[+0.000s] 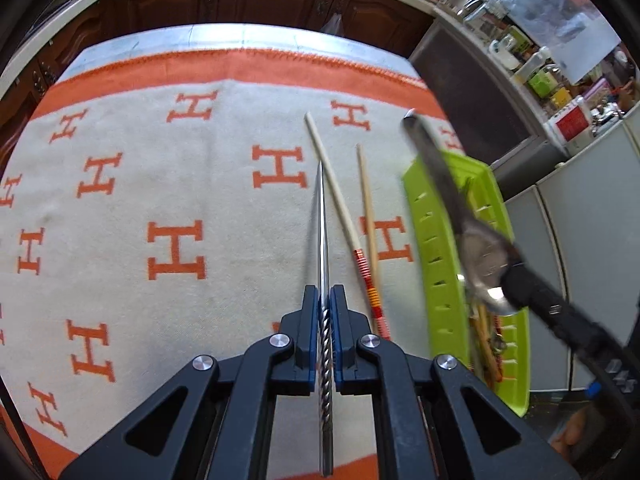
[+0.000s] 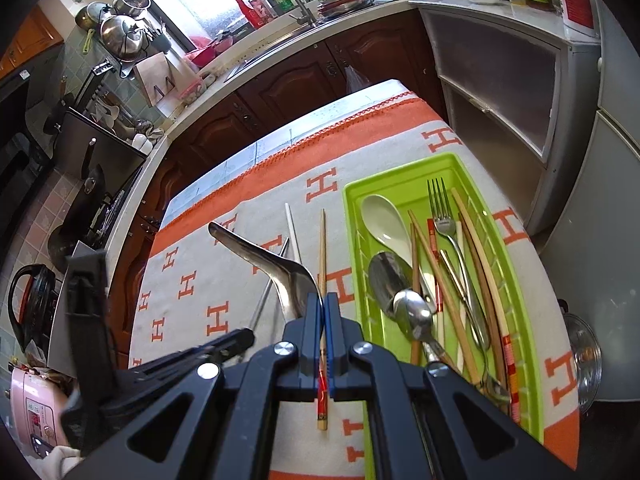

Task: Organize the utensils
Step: 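Grasp the twisted metal chopstick with the left tool while the right holds the ladle spoon, then carry the chopstick and ladle spoon into the green tray and open both tools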

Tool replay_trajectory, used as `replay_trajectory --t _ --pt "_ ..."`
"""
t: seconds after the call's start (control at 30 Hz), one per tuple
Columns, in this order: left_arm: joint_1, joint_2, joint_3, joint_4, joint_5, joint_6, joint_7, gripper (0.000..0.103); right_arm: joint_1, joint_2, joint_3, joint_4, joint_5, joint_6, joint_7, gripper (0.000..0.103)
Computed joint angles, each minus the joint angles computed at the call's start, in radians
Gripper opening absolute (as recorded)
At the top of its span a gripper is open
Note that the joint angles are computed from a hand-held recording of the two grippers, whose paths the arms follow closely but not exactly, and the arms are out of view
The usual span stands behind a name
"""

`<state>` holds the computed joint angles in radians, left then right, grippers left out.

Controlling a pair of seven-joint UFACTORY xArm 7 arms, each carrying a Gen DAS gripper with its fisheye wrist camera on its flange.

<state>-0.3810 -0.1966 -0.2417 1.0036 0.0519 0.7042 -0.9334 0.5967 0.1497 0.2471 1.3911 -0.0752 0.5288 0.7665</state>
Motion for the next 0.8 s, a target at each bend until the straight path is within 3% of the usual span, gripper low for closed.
replay_trajectory --t 0.17,0.37,0.67,0.8 --pt "-0.011 -0.037 -0.003 0.035 -0.015 0.002 0.047 0.003 0.002 -0.062 0.002 -0.068 -0.003 -0.008 0.077 0.002" --pt "-0.013 0.002 -0.036 0.145 0.054 0.032 0.037 0.003 -0.022 -0.167 0.008 -0.167 -0.077 -0.015 0.218 0.002" --pt "-0.07 0.189 -0.054 0.393 0.222 0.119 -0.026 0.003 -0.103 -0.247 0.035 -0.233 -0.181 0.07 0.385 0.002" --pt "-0.13 0.31 -0.028 0.496 0.232 0.162 -0.033 0.003 -0.128 -0.263 0.038 -0.254 -0.207 0.107 0.433 0.002"
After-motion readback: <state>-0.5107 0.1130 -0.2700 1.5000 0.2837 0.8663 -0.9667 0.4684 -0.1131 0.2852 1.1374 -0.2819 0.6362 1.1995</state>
